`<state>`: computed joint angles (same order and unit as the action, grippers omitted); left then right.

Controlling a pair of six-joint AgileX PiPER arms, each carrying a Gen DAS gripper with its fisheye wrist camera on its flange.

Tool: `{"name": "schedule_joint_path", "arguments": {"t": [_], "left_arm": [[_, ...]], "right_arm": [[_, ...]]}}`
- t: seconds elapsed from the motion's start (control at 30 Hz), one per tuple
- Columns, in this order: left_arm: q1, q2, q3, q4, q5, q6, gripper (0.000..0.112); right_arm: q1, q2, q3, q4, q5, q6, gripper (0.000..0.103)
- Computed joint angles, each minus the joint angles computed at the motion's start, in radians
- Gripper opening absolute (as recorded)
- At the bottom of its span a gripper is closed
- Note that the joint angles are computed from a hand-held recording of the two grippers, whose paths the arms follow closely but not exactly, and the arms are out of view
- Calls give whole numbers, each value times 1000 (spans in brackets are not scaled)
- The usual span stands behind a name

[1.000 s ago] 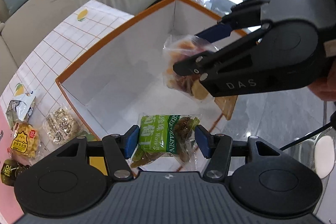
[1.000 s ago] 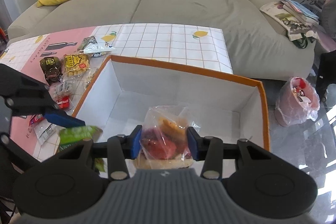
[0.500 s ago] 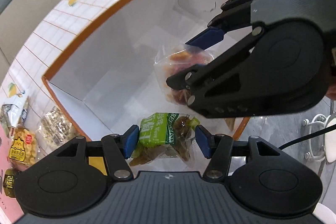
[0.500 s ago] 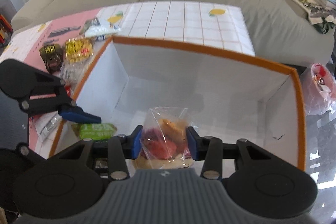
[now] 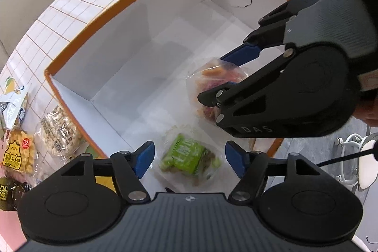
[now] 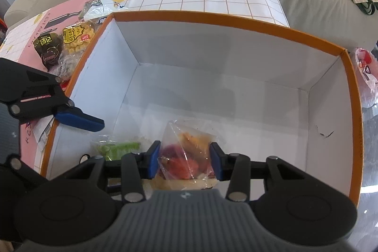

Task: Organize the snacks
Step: 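Carry both packs into the orange box and open both tools, then move both tools back over the snack pile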

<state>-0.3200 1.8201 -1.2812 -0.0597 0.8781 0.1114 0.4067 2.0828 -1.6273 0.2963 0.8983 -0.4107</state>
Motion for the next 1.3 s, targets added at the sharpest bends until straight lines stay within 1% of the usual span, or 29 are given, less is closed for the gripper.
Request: {"name": "schedule_joint_path", "arguments": {"t": [0.13, 0.3, 0.4, 0.5, 0.53, 0.6, 0.63, 0.73, 0.9, 1.03, 1.23, 1.3], "left_arm": [[1, -63, 26, -3, 19, -3, 81], [18, -129, 55, -42, 25, 21, 81], [29, -160, 64, -66, 34, 27, 82], [26, -188, 74, -51, 40, 13, 82], [26, -201, 80, -47, 38, 10, 82], [26, -228, 100, -44, 31, 6, 82], [29, -243, 107, -45, 31, 8, 82], [37, -287, 122, -36, 39, 3, 82], [43, -371, 155, -9, 53, -20, 82], [62, -457, 199, 9, 50, -51, 82], [67, -586, 261, 96, 56, -167, 82], [78, -634, 279, 127, 61, -205, 82]], "right_arm": [[13, 4, -12, -28, 10, 29, 43], [34, 15, -34, -52, 30, 70, 44], [64, 25, -53, -97, 38, 105, 47], [88, 38, -87, -141, 65, 140, 48], [93, 41, -99, -155, 77, 153, 48], [95, 31, -104, -157, 86, 166, 56], [96, 20, -102, -160, 87, 175, 62], [108, -15, -93, -203, 83, 218, 66], [136, -80, -69, -297, 85, 325, 67], [159, -157, -16, -339, 69, 395, 67], [204, -271, 66, -360, 33, 496, 67], [227, -309, 94, -373, 13, 541, 70]]}}
